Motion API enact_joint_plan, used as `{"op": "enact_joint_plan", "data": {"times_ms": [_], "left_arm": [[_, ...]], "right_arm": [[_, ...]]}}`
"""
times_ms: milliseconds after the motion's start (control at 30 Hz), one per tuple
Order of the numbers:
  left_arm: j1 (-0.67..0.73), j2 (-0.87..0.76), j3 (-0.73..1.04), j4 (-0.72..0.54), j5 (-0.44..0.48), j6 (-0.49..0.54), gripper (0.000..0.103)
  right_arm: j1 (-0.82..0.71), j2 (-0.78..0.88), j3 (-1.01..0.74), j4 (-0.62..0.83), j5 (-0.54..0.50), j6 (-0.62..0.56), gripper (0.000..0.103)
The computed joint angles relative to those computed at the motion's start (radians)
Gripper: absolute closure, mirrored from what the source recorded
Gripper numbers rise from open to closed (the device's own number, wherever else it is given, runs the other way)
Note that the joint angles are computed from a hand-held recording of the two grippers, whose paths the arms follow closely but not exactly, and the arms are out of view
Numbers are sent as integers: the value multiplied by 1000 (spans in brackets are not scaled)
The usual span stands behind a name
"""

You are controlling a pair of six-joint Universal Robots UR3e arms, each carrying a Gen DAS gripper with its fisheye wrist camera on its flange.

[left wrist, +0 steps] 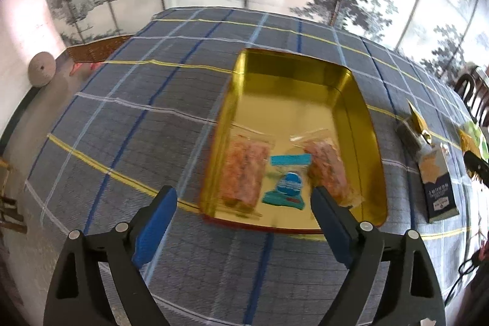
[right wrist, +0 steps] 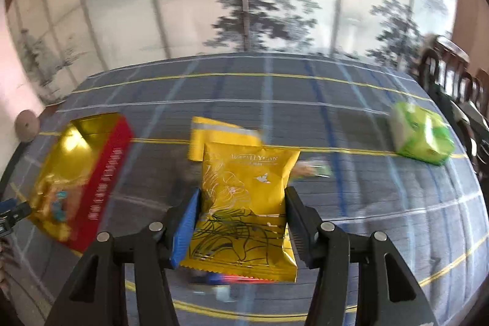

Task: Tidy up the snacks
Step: 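Carry the yellow WANTIYUAN packet into the gold tin and open the right gripper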

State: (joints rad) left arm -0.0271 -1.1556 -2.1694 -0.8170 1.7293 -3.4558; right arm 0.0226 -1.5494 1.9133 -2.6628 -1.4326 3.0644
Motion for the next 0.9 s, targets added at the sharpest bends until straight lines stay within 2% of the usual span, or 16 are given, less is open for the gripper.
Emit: {"op": "enact_joint_plan", "data": {"times_ms": [433, 533, 900], "left_arm": [[239, 265, -110, -143, -46, 80, 15], [280, 309, -131, -174, -41, 98, 15], [454, 483, -170, -320, -111, 205, 15]], "right_arm": [[357, 221, -262, 41, -56, 96, 47], [406, 278, -333, 74, -55, 115, 47], [529, 455, -557, 151, -129, 101, 47]]}}
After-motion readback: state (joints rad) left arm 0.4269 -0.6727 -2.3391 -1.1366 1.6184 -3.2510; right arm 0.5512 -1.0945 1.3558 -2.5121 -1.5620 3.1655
